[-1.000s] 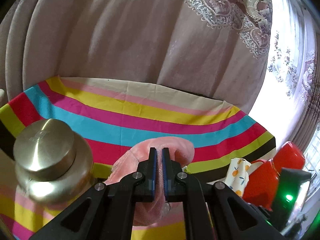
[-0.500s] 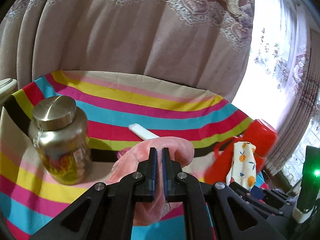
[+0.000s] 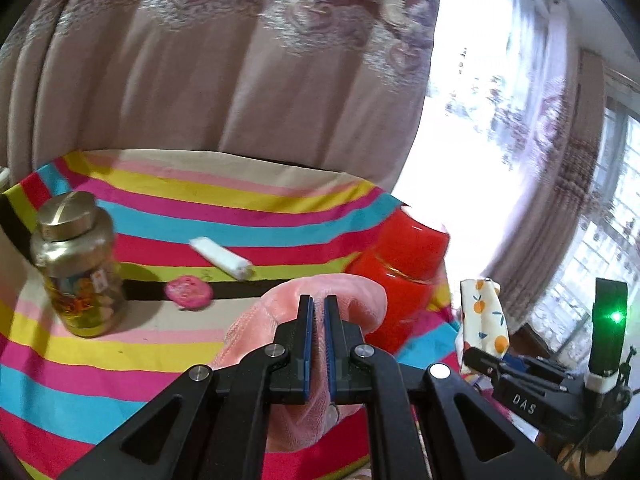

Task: Organize soft objects
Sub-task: 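Carry the pink towel and floral cloth to the white box and release both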

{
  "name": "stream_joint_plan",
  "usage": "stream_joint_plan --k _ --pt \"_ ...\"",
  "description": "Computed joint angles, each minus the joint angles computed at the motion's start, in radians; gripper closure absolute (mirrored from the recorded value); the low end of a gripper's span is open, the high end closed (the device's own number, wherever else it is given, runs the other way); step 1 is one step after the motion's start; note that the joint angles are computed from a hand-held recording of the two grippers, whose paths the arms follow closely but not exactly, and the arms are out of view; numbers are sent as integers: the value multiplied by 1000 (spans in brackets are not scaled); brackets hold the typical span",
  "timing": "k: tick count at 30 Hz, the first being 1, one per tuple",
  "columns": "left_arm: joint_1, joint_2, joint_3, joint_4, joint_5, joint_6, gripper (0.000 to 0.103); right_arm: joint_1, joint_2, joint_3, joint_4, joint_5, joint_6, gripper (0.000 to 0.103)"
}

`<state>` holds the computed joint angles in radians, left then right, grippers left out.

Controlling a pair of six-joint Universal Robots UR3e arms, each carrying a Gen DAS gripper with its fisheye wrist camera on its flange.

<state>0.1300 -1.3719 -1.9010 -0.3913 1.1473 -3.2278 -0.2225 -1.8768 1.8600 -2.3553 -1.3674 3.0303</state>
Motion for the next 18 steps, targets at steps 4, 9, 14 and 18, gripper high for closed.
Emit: stream_joint_plan --k 4,9,14,18 --pt "-107 -44 38 7 30 -19 97 -200 -156 80 101 89 -131 76" --pt "-241 -120 106 9 73 -41 97 -519 -326 160 270 201 -367 76" --pt "-361 -214 198 -2 94 -58 97 -803 -413 213 410 261 -598 76" --pt "-439 -280 267 -20 97 -71 97 -965 -424 226 466 278 -717 76"
